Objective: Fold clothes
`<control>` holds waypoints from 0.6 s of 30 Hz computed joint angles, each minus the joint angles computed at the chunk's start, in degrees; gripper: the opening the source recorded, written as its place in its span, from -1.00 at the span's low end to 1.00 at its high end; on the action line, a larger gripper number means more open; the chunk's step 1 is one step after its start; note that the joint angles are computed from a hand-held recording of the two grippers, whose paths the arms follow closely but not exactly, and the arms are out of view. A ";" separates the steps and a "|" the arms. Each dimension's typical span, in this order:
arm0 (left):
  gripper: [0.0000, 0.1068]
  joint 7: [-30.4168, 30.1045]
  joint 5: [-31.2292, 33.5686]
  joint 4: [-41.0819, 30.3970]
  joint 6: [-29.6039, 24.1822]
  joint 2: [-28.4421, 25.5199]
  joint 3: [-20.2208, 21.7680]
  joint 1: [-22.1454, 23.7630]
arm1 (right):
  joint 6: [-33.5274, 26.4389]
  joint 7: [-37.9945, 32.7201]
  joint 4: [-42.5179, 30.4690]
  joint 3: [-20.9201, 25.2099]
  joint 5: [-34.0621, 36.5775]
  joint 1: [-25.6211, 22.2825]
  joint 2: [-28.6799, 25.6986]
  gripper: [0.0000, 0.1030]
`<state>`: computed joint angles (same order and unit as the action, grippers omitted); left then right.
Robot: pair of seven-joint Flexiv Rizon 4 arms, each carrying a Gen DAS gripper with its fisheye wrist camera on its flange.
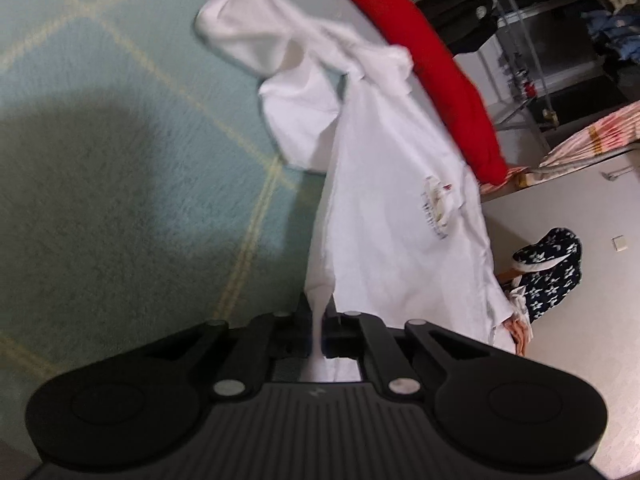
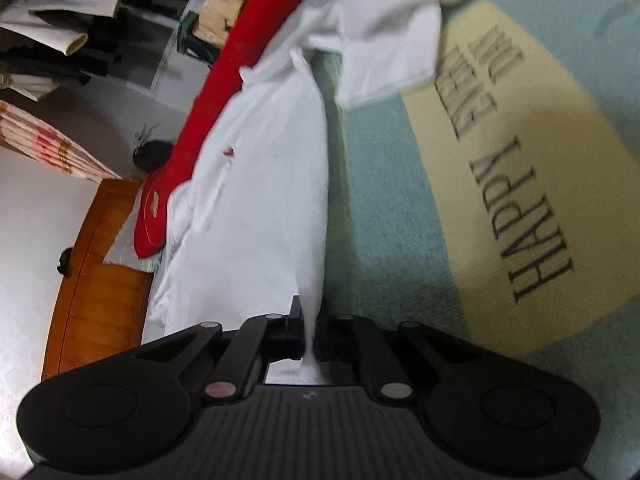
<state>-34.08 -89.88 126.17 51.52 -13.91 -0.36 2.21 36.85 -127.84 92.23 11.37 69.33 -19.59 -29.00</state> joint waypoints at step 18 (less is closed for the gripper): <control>-0.94 -3.15 11.33 5.05 0.10 4.70 2.04 0.12 | -3.51 1.16 4.48 -3.93 -3.55 -0.39 3.66 -0.90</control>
